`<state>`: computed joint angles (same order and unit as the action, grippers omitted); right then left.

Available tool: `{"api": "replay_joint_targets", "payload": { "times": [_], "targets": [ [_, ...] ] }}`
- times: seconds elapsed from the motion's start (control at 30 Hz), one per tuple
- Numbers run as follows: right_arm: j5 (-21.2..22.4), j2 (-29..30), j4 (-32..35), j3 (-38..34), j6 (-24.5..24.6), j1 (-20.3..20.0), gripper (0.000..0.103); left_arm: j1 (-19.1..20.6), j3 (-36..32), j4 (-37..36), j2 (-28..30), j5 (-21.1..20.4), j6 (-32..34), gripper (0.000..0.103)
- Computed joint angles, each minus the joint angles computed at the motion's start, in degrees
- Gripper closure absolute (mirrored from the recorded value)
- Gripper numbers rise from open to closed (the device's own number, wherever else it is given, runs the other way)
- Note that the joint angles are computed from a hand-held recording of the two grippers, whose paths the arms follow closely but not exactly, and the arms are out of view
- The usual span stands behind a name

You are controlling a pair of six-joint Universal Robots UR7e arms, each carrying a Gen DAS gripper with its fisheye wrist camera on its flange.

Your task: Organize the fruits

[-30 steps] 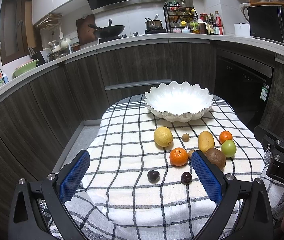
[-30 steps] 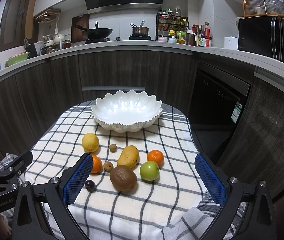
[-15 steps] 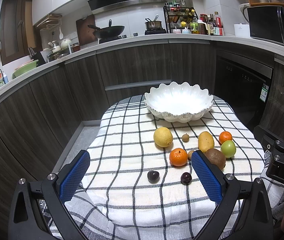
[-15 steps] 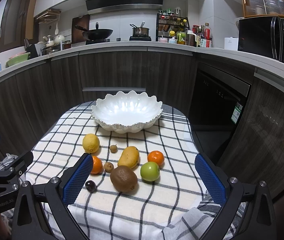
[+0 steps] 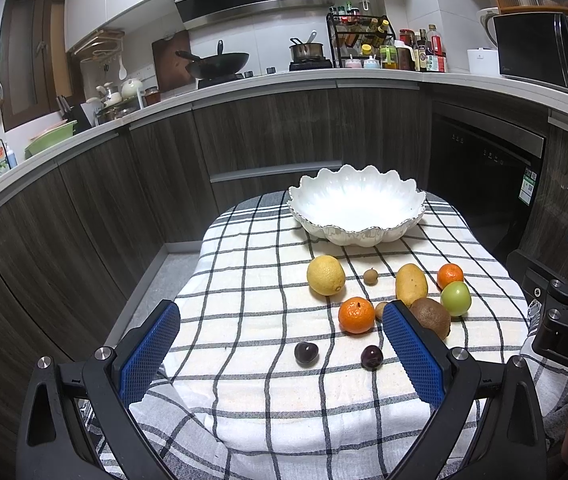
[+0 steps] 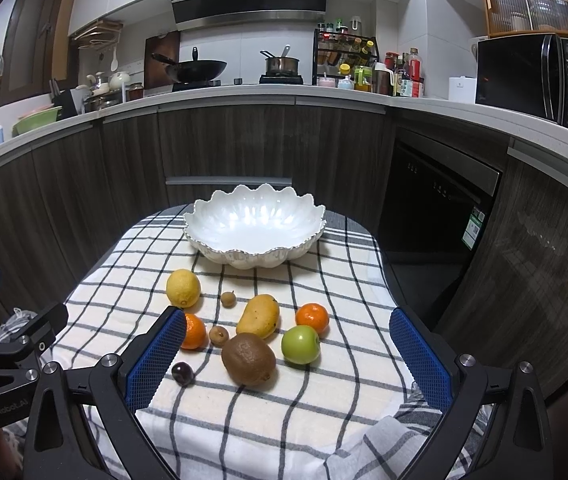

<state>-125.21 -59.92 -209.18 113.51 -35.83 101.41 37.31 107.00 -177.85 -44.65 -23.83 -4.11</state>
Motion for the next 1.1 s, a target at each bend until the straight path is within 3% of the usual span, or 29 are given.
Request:
{"api": "replay_joint_targets", "payload": {
  "times": [0.6,0.9,1.1],
  "targets": [
    [-0.05,0.23,1.01,-0.38,0.46,-0.09,0.000,-0.15,-0.43,2.19,-0.58,0.04,-0.98,0.000],
    [-0.28,0.45,2.36,-1.04,0.96,-0.16,0.000,1.19,-1.12,-2.30,1.24,-0.68,3.85,0.000],
    [-0.18,0.70,4.36,-1.93,1.65,-0.57,0.000,2.47,-2.34,0.01,1.46,-2.10,4.68,0.000]
  ]
}}
